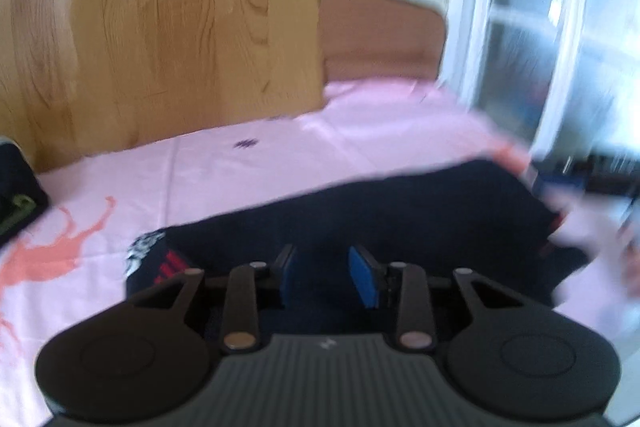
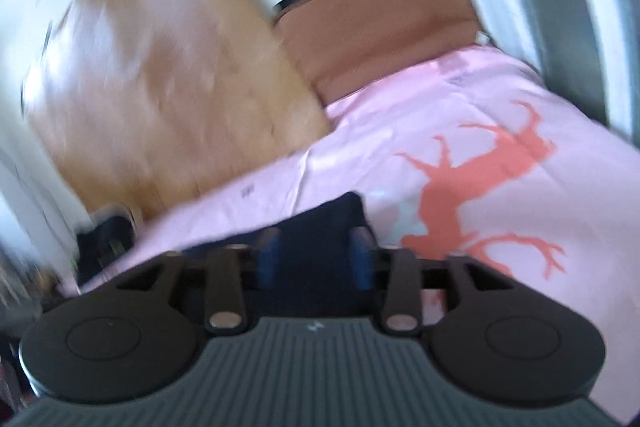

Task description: Fold small clothes

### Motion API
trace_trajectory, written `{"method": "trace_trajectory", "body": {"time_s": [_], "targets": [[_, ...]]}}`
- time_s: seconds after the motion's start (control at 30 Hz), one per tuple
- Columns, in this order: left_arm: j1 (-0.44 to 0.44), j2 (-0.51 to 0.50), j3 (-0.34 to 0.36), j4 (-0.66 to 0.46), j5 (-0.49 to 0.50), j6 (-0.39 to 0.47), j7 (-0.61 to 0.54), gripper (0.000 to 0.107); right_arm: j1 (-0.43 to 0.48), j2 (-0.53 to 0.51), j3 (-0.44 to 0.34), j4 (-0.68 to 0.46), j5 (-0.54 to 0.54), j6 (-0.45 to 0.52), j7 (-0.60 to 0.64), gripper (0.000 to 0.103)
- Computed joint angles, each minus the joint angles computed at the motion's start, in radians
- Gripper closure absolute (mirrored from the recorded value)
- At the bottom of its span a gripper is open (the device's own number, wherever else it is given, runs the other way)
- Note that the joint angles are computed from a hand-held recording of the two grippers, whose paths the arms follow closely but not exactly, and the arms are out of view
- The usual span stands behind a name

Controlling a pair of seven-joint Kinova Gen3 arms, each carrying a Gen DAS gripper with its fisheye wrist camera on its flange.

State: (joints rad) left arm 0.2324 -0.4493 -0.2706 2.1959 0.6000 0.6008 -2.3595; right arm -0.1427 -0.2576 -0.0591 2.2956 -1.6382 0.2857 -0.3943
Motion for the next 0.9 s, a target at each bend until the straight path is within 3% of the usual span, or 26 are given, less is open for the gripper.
{"method": "trace_trajectory", "body": {"time_s": [0.03, 0.17, 0.23, 0.33, 0.4, 0.47, 0.5, 0.57, 0.63, 0.73, 0.8, 0.9], "targets": [[0.030, 0.010, -0.046, -0.021, 0.041, 0.041, -0.019, 0.078, 0.000, 0.003, 0.035, 0.003, 0.019, 0.038, -0.041, 0.039], [0.170, 0.130, -0.232, -0.108, 0.203, 0.203, -0.078, 0.082, -0.070, 0.062, 0.210, 0.019, 0.060, 0.200, -0.203, 0.038], [0.181, 0.218, -0.269, -0.147, 0.249, 0.285, -0.102, 0.090, -0.045, 0.084, 0.230, 0.009, 0.114, 0.266, -0.267, 0.038], [0.083, 0.343, -0.217, -0.146, 0.308, 0.342, -0.159, 0.100, 0.060, 0.095, 0.136, 0.005, 0.118, 0.312, -0.270, 0.038], [0.061, 0.359, -0.228, -0.113, 0.373, 0.346, -0.239, 0.100, 0.131, 0.099, 0.045, -0.011, 0.143, 0.318, -0.279, 0.040], [0.011, 0.382, -0.224, -0.107, 0.415, 0.393, -0.270, 0.101, 0.183, 0.127, -0.038, -0.043, 0.189, 0.314, -0.344, 0.072], [-0.002, 0.387, -0.212, -0.114, 0.413, 0.398, -0.265, 0.101, 0.214, 0.137, -0.080, -0.053, 0.200, 0.305, -0.376, 0.073], [-0.020, 0.372, -0.182, -0.106, 0.406, 0.374, -0.272, 0.101, 0.232, 0.114, -0.110, -0.065, 0.186, 0.307, -0.390, 0.076], [-0.030, 0.351, -0.145, -0.086, 0.406, 0.330, -0.283, 0.101, 0.190, 0.063, -0.094, -0.087, 0.169, 0.319, -0.370, 0.077], [-0.092, 0.326, -0.096, -0.088, 0.390, 0.349, -0.256, 0.100, 0.148, 0.006, -0.174, -0.171, 0.256, 0.272, -0.413, 0.078], [-0.123, 0.312, -0.141, -0.092, 0.390, 0.428, -0.287, 0.099, 0.149, 0.015, -0.267, -0.233, 0.337, 0.242, -0.435, 0.077], [-0.168, 0.221, -0.280, -0.050, 0.418, 0.480, -0.409, 0.087, 0.127, 0.059, -0.406, -0.301, 0.459, 0.146, -0.441, 0.077]]}}
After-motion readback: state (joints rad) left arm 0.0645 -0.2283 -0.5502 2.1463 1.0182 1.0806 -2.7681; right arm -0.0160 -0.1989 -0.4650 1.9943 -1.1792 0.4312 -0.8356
